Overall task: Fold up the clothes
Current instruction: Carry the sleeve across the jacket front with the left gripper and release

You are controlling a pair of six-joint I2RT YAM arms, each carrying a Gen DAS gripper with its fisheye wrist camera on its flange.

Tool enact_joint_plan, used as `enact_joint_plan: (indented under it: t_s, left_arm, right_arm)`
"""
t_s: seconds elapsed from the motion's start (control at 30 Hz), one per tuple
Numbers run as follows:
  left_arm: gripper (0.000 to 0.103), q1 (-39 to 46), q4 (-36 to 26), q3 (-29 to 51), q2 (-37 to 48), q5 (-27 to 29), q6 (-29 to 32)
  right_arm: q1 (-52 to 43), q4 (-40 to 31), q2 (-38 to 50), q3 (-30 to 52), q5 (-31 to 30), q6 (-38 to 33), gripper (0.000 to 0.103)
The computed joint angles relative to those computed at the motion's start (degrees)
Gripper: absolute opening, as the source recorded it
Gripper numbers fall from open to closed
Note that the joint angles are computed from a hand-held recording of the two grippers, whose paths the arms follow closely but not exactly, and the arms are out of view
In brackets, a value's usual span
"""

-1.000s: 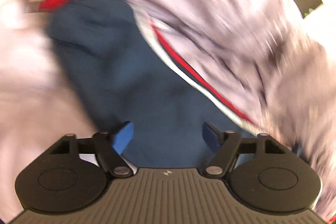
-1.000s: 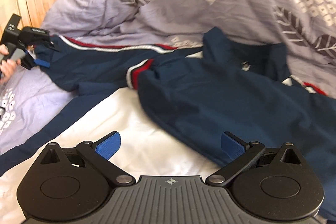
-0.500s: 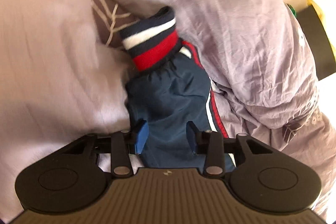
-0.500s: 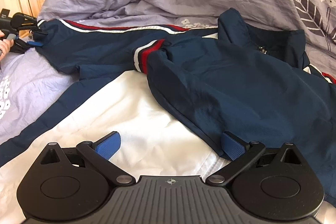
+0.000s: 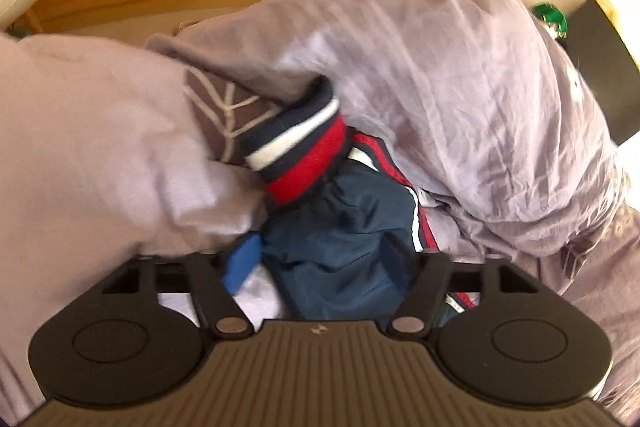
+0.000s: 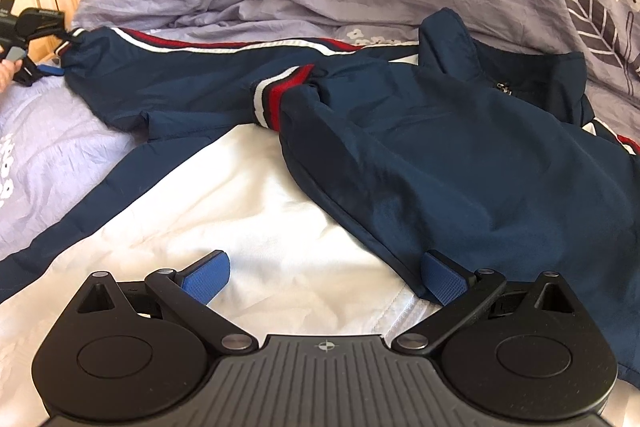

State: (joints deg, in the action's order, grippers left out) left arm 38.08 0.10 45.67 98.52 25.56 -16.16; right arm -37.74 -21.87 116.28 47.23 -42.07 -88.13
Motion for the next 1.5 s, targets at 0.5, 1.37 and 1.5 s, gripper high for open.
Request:
enact_joint_plan:
  t_s: [0.5, 1.37, 1.5]
  left_arm:
    - [0.020, -17.84, 6.95, -6.21, -10.26, -7.35, 1.35]
    - [0.079, -66.04, 1.97, -7.80, -6.99, -15.21, -8.81]
    - [0.080, -60.17, 1.69, -11.71, -11.23, -15.78, -8.44]
  right_arm:
    - [-1.19, -2.28, -0.43, 0.44, 0.18, -1.82, 0.103]
    - [1.75, -14.80, 5.48, 24.07, -9.30, 33.24, 0.097]
    - [9.99, -5.30, 9.38, 25.02, -6.84, 50.74, 0.087]
